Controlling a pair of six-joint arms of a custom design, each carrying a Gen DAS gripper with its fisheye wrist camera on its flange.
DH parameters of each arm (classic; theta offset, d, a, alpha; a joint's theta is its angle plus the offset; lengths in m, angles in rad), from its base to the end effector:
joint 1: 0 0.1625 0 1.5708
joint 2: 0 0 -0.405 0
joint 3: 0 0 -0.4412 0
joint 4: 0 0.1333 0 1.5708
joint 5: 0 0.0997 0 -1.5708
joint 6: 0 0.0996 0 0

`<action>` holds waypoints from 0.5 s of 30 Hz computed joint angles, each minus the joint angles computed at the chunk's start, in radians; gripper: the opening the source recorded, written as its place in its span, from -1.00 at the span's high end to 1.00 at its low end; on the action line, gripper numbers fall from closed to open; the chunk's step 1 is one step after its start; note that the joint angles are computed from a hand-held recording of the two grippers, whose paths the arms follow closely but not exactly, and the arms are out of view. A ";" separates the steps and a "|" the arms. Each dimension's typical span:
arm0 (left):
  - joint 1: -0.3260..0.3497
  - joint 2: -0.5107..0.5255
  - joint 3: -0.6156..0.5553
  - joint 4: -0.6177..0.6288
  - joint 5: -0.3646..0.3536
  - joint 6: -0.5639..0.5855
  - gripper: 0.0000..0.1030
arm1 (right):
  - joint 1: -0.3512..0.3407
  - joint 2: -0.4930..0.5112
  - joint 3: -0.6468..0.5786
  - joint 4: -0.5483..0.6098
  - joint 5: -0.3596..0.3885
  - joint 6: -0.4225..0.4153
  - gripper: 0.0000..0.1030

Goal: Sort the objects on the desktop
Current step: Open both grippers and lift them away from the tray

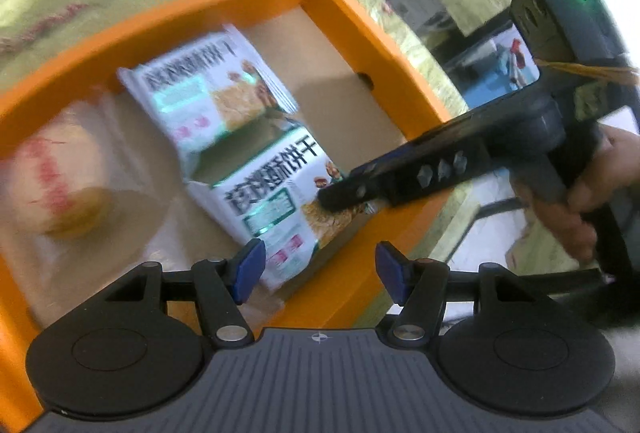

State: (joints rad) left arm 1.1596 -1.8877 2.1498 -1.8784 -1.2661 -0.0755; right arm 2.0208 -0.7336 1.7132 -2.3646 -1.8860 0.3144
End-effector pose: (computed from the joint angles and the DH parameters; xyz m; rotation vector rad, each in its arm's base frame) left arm -0.0118 -0.4354 0.3426 0.4666 2.8136 -0.1685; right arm 0.3650 -0.5202 -0.0441 0.2294 -2.7708 -0.0755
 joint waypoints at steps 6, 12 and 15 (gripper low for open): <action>-0.006 -0.110 -0.019 0.145 0.097 -0.158 -0.22 | -0.013 -0.045 0.010 -0.068 0.050 -0.046 0.23; -0.016 -0.120 0.003 0.184 0.222 -0.317 -0.22 | -0.019 -0.004 -0.048 -0.069 0.093 -0.144 0.21; -0.021 -0.114 0.026 0.177 0.268 -0.372 -0.24 | -0.019 0.003 -0.049 -0.083 0.125 -0.186 0.05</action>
State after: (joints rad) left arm 1.1384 -2.0016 2.1755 -1.7011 -0.9976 -0.4475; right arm 2.0019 -0.7302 1.6640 -2.4474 -1.7607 0.1281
